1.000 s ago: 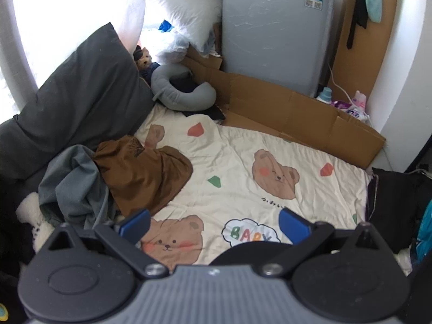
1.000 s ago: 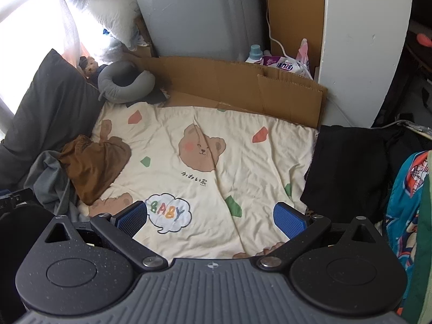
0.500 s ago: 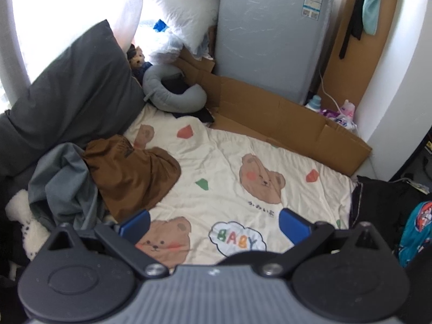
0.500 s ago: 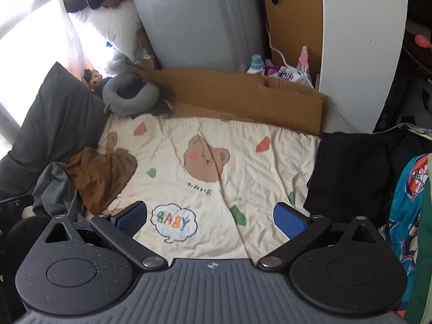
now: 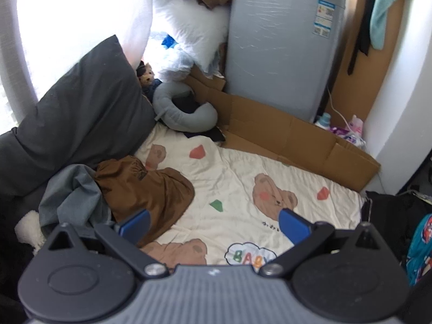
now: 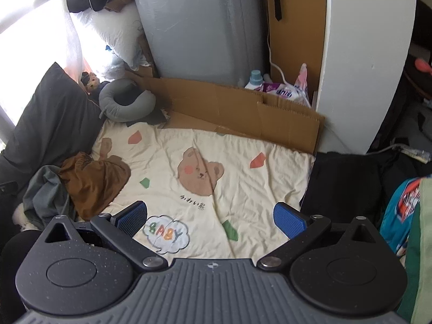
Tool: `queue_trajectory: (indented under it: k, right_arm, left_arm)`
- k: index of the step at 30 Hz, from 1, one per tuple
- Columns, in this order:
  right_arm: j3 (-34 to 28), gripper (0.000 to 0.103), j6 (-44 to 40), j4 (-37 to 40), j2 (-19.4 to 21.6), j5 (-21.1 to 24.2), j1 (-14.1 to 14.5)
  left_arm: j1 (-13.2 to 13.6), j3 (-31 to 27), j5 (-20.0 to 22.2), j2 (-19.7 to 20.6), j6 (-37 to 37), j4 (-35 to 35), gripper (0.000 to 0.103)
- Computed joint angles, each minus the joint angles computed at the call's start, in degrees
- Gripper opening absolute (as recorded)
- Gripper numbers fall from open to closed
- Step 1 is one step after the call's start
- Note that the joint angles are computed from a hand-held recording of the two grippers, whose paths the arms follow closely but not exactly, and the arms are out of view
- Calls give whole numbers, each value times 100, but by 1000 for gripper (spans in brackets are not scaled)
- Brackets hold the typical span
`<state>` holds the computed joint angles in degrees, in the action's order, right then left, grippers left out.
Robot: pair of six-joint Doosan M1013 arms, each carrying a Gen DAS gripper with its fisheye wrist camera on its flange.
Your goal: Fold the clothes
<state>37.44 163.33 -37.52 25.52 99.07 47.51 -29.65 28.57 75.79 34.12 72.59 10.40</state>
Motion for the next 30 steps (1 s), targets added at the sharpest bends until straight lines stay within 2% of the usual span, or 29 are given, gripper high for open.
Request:
queue_trajectory:
  k: [5, 16, 18, 24, 30]
  right_arm:
    - [68, 103, 82, 85, -34, -85, -91]
    - [456, 103, 319, -64, -229, -515, -291]
    - [487, 103, 292, -11, -235, -584, -368]
    - [620, 103, -68, 263, -233, -987, -688]
    - [703, 102, -710, 812, -121, -1674, -1140]
  left_arm:
    - [87, -201, 226, 124, 0, 46, 102]
    - [348, -429, 250, 348, -25, -255, 102]
    - [399, -503, 235, 414, -53, -280, 102]
    - [525, -647, -176, 628, -138, -154, 102]
    - [615, -1449, 123, 1194, -145, 86, 102]
